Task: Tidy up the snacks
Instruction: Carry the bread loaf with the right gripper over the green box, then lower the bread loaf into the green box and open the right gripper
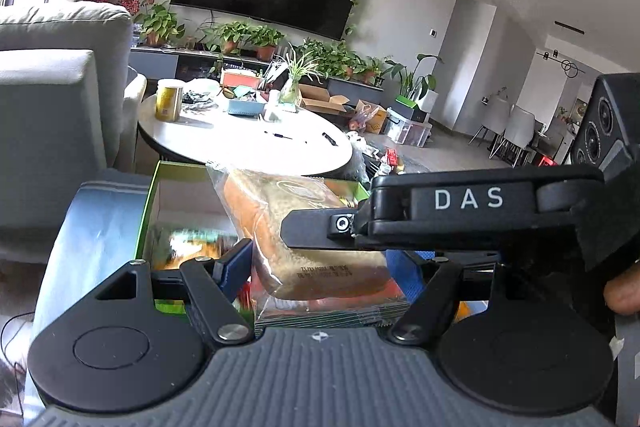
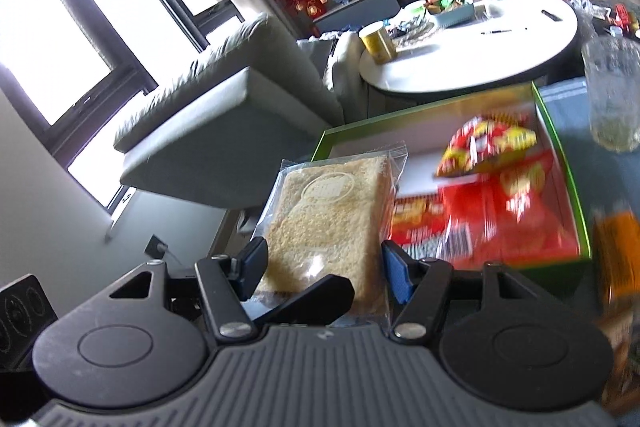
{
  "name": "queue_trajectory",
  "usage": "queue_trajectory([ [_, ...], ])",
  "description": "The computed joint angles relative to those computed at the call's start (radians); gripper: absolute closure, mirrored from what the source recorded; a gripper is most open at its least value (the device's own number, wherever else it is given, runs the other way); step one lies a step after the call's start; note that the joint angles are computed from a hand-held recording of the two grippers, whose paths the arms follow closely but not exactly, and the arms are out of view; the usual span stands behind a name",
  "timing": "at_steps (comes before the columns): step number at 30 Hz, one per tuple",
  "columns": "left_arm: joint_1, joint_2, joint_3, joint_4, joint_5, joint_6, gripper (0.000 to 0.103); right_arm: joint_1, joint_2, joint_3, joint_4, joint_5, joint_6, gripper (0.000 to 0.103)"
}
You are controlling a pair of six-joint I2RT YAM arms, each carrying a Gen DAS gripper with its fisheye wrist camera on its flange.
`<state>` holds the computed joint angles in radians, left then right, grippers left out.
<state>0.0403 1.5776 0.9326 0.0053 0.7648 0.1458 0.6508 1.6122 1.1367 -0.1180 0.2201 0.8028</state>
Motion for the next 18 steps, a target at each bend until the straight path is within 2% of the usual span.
queue_trajectory([
  [8,-0.073,0.215,0.162,0.052,-0.056,-0.060,0.034,-0.124,0.109,0.081,0.016,-0.082,-0.045,0.050],
  [14,-0.124,0.341,0.281,0.026,-0.106,-0.054,0.034,-0.200,0.194,0.124,0.032,-0.140,-0.041,0.050],
  [18,-0.136,0.375,0.283,0.090,-0.169,-0.109,0.029,-0.239,0.225,0.117,0.075,-0.190,-0.024,0.050],
])
